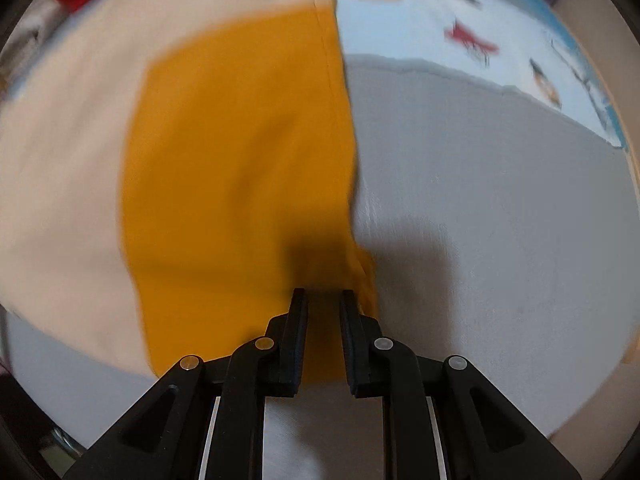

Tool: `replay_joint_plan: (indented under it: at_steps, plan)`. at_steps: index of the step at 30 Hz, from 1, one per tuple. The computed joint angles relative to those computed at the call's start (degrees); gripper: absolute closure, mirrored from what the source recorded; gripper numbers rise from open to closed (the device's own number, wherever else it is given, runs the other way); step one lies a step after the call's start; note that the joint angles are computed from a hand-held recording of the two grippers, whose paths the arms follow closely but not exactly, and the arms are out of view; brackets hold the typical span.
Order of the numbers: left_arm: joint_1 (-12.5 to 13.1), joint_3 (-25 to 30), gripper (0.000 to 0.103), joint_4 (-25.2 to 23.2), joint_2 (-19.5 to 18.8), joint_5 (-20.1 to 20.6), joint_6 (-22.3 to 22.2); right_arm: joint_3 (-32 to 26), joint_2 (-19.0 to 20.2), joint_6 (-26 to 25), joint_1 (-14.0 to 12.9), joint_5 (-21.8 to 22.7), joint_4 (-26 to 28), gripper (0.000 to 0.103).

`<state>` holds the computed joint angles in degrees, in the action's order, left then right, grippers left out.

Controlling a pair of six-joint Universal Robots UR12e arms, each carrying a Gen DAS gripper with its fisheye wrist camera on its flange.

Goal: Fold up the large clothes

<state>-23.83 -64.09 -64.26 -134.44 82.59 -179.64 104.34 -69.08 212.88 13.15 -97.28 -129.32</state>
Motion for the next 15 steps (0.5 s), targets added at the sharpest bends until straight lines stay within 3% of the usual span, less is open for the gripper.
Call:
replay_joint_plan:
  at_steps: [3, 7, 12, 15]
  plan:
    - [-1.02, -0.84, 0.076, 0.54, 0.32, 3.83, 1.71, 0.29, -0.58, 0.82, 0.25, -1.30, 1.06, 0.083]
    - [-2.42, -3.84, 0.076, 7.75, 2.17, 9.19, 0.32, 0.12, -1.84, 3.43, 1.96, -7.62, 0.87, 0.083]
    - [-3.72, -8.92, 0.080, 19.21, 5.17, 10.24, -0.05, 0.97, -4.04, 3.26, 6.17, -17.51, -12.15, 0.083]
    - [-4.43, -10.33, 0.080, 23.01, 6.25, 10.02, -4.59, 0.00, -3.55, 1.26, 8.83, -20.57, -18.60, 0.083]
